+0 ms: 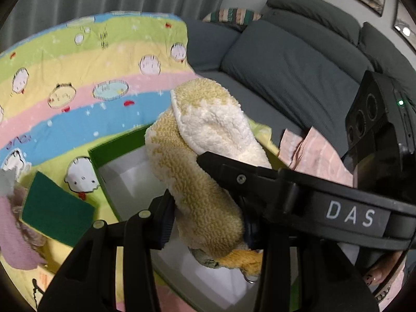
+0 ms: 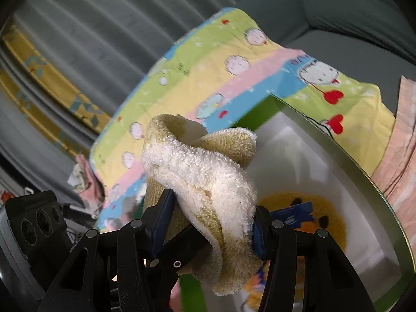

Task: Organize soft objects
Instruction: 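Lower the cream towel into the green box and open the right gripper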

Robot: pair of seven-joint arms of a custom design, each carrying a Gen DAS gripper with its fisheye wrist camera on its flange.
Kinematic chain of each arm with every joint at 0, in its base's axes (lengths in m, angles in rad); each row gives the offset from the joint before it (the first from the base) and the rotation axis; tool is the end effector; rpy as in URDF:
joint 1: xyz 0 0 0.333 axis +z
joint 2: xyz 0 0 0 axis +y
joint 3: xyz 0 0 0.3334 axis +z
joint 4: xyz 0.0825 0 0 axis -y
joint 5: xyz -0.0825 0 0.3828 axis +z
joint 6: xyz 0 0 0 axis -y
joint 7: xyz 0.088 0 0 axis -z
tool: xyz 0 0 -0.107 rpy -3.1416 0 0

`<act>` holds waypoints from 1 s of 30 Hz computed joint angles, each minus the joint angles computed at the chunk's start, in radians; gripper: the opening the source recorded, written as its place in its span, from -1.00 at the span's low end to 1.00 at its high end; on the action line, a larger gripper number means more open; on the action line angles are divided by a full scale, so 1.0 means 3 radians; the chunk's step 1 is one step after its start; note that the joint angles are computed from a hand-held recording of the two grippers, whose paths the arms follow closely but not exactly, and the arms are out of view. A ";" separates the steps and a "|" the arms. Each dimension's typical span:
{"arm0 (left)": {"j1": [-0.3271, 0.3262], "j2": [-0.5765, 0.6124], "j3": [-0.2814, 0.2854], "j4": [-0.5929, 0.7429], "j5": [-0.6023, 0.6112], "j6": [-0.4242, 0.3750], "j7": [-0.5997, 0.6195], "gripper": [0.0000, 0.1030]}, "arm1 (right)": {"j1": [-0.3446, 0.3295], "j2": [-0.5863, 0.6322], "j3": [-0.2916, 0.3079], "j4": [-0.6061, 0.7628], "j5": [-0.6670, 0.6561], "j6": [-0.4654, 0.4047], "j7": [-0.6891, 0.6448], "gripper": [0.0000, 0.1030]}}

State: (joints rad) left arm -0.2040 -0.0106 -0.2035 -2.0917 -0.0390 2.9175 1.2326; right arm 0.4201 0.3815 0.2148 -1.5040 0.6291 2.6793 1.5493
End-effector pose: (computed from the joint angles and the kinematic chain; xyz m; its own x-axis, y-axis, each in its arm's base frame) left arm 0.5440 -0.2327 0.5457 -0.1482 -0.9496 0.2761 -0.7195 -0.0880 -0.6889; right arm 0.6108 0.3915 0.5574 0.3161 -0.7248 -0.6122 -0.8479 0.0737 -0.5250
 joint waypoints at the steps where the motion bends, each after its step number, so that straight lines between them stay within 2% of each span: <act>1: -0.0001 0.0056 0.0000 0.0053 -0.0031 -0.0067 0.0029 -0.21 | 0.0030 0.0029 -0.0046 0.0029 -0.0076 -0.0033 0.0083 0.06; 6: 0.0032 0.0210 -0.0017 0.0211 0.0066 -0.0266 -0.0064 -0.20 | 0.0133 0.0132 -0.0207 0.0131 -0.0467 -0.0200 0.0485 0.05; 12: 0.0059 0.0308 -0.0016 0.0346 0.0276 -0.0495 -0.0246 -0.18 | 0.0179 0.0278 -0.0283 0.0342 -0.0763 -0.0451 0.0798 0.04; 20: 0.0033 0.0373 -0.0005 0.0464 0.0631 -0.0682 -0.0494 -0.11 | 0.0236 0.0321 -0.0341 0.0430 -0.1075 -0.0592 0.1069 0.04; 26: 0.0005 0.0385 0.0020 0.0492 0.0926 -0.0735 -0.0730 0.17 | 0.0263 0.0317 -0.0370 0.0436 -0.1222 -0.0624 0.1212 0.04; 30: 0.0035 0.0291 -0.0012 0.0448 0.0752 -0.0805 -0.0698 0.24 | 0.0216 0.0244 -0.0322 0.0328 -0.1161 -0.0545 0.1200 0.04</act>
State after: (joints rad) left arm -0.1936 0.0766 -0.2073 -1.9572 0.1865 2.6760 1.0232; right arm 0.4849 0.4548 0.1181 -1.4056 0.2807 2.5158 1.9092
